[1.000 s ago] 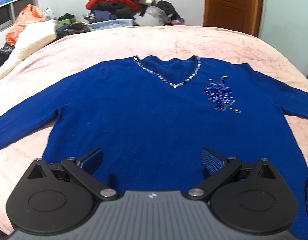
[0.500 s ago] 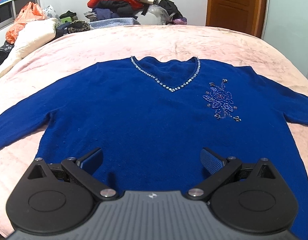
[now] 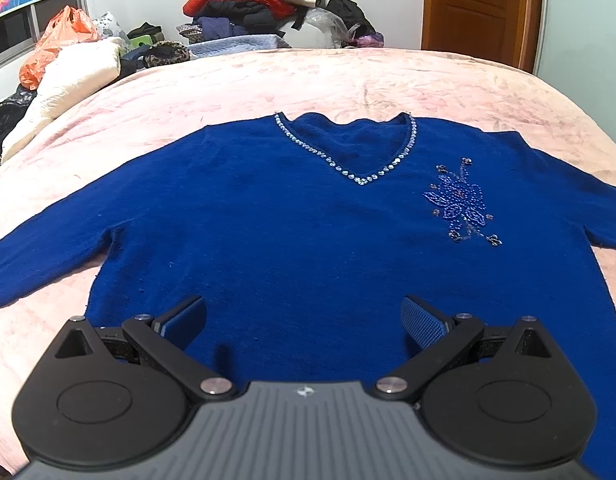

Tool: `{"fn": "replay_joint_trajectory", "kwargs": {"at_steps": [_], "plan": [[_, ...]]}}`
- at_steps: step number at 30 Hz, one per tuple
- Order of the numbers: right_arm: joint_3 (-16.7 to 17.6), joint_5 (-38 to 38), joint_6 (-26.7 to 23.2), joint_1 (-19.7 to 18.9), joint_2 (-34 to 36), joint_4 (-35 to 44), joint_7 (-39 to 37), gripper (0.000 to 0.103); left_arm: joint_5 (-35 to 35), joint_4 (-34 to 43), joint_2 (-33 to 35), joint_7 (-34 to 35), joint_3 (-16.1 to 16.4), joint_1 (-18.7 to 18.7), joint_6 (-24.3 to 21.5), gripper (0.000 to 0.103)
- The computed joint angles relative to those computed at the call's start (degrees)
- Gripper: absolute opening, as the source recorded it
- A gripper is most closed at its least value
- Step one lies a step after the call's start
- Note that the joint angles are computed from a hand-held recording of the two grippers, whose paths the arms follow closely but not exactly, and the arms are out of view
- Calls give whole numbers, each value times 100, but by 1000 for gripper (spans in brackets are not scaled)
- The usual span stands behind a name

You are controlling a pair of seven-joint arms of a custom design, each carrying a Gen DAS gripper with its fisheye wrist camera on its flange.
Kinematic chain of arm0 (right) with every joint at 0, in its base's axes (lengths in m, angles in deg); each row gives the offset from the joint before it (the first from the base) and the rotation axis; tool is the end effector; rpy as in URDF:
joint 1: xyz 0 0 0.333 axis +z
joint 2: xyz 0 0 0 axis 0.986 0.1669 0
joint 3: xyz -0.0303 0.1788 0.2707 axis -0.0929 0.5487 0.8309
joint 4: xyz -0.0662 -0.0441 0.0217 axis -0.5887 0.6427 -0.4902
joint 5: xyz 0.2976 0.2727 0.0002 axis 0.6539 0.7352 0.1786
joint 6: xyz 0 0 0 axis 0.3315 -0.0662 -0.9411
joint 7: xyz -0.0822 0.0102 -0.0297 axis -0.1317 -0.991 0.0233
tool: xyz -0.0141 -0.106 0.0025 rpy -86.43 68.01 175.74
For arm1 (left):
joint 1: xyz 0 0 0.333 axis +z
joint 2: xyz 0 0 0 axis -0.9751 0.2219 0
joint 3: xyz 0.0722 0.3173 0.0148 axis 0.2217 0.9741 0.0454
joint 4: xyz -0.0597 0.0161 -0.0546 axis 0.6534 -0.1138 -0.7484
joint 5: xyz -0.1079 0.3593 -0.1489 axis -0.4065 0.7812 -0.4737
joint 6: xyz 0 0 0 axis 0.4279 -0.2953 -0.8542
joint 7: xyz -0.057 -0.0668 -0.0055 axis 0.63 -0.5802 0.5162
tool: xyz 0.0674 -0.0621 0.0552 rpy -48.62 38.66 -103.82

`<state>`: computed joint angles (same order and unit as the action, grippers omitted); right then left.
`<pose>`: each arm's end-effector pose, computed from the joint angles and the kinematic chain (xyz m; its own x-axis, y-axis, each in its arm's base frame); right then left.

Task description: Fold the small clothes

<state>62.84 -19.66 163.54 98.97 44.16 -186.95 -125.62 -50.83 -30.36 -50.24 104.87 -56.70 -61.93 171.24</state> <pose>0.5432 0.1614 0.3118 -0.5697 -0.1801 -0.8018 0.3921 0.7979 -0.4579 0.7712 0.1416 0.4012 -0.3487 -0.9352 -0.0620 -0.6521 0.2896 -0.7007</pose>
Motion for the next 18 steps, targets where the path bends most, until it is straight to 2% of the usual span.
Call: {"fn": "replay_joint_trajectory", "kwargs": {"at_steps": [3,4,5,9,13,18], "plan": [[-30,245,130,-68,11,41,-219,34,65,87,56,-88,52,-37,20,103],[-11,427,124,-58,26,85,-380,17,93,122,81,-123,68,-56,35,103],[-13,612,142,-68,44,133,-550,13,117,134,94,-133,77,-63,70,103],[-12,796,51,7,91,332,-1176,9,189,197,146,-161,91,-62,171,103],[-5,716,75,107,183,728,-1952,9,252,391,244,-347,127,-49,50,103],[-20,755,370,287,656,1768,-3649,9,338,601,361,-580,165,-19,-36,103]]}}
